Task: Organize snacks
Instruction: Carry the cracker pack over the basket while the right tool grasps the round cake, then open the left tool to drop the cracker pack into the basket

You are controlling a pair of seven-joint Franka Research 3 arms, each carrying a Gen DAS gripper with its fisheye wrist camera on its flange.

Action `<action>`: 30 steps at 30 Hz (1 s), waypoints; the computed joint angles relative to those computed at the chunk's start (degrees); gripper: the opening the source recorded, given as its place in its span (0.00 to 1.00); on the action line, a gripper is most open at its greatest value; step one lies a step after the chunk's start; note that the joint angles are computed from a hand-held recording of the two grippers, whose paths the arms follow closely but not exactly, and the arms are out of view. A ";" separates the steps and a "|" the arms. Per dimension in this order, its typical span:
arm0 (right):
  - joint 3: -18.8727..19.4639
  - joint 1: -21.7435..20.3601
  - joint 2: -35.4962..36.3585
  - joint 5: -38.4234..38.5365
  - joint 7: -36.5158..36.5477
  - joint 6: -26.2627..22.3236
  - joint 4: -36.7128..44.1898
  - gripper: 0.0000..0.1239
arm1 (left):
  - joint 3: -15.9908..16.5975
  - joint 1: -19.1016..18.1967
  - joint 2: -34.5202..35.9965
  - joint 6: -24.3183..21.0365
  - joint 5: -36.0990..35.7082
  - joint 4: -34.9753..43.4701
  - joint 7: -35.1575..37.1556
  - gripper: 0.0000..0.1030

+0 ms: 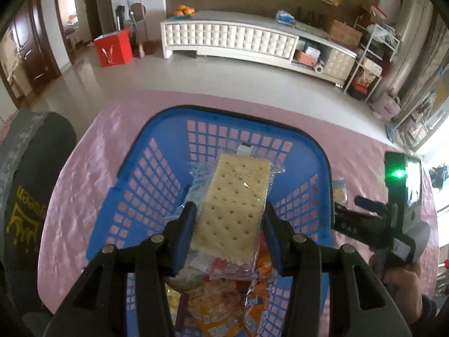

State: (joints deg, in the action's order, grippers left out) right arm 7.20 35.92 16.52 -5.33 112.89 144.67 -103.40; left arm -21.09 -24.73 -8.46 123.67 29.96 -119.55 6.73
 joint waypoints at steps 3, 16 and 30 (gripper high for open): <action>-0.55 0.80 1.96 -1.72 0.61 -0.01 1.88 0.69 | 0.11 -0.15 0.84 -0.72 -1.02 0.77 0.24 0.43; 0.12 1.62 -2.16 -3.80 -1.54 8.20 -5.62 0.47 | -0.16 -1.06 1.00 -1.40 -0.51 0.92 0.64 0.43; 4.17 -0.50 -15.80 -9.69 5.25 12.11 -14.55 0.47 | 3.13 0.15 0.67 7.41 -9.91 -1.31 15.37 0.44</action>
